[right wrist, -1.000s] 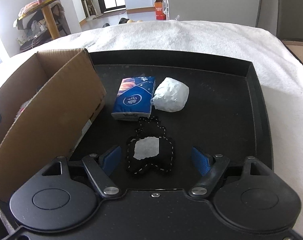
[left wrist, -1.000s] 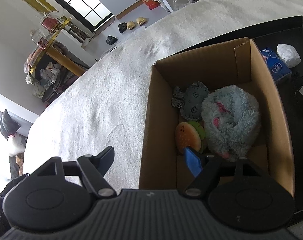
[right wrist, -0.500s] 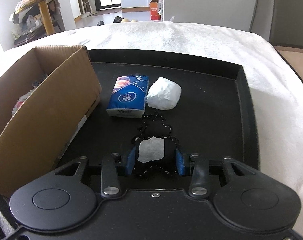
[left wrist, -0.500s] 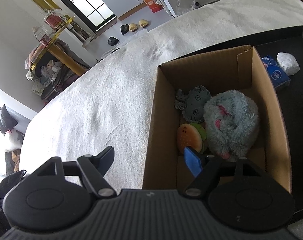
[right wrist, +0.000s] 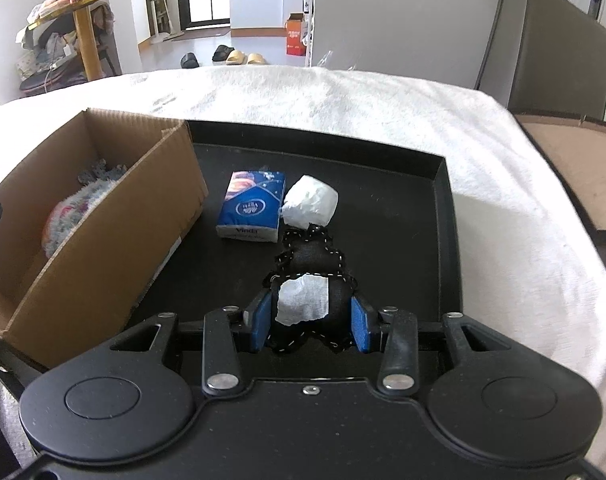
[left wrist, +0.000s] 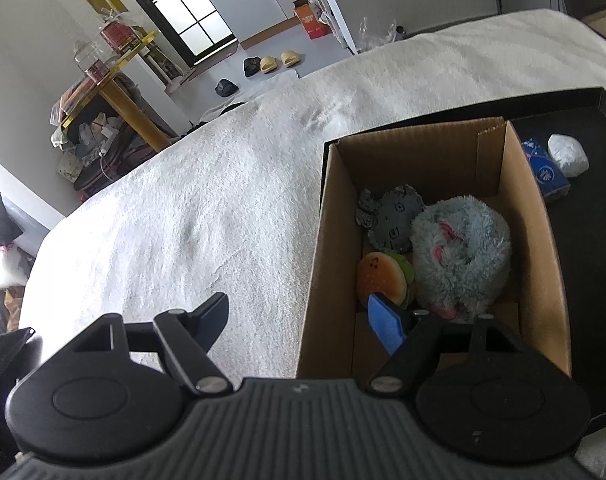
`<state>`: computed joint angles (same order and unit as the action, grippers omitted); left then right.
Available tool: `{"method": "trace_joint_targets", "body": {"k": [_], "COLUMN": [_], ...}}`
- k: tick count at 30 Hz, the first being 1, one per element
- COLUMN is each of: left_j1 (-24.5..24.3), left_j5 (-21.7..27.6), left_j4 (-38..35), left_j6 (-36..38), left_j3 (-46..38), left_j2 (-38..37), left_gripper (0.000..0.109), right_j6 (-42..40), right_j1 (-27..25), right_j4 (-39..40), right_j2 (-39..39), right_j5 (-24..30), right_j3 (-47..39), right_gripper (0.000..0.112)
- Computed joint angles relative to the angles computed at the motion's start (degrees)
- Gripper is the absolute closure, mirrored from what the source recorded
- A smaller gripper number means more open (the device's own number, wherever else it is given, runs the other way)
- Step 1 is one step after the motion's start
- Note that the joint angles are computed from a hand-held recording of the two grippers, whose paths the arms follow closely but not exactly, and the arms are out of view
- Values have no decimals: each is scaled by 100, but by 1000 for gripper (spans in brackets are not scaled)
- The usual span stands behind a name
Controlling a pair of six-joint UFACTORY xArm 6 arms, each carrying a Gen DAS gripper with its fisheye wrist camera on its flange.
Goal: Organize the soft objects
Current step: 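Close the right gripper on the patterned plush and lift it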
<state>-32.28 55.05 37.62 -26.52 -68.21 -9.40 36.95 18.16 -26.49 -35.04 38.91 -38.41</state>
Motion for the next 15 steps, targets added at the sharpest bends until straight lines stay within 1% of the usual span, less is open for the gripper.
{"method": "trace_joint_targets", "body": {"k": [4,9,15], "left_j1": [89,214,292], "left_j5": [-157,-325,-515], "left_j4": [-112,-334,-431], "left_j6": [-13,14,62], "left_j3": [117,215,370], "left_j2": [-133,-239,-382], "left_gripper": [33,33,33], "right_j6": [143,310,391], "right_j1": [54,198,421], "right_j4": [-116,-311,-538], "right_j2": [-9,31,163], "right_j5": [83,216,330], "right_j3": [-119,-325,-635], "right_gripper": [72,72,72]}}
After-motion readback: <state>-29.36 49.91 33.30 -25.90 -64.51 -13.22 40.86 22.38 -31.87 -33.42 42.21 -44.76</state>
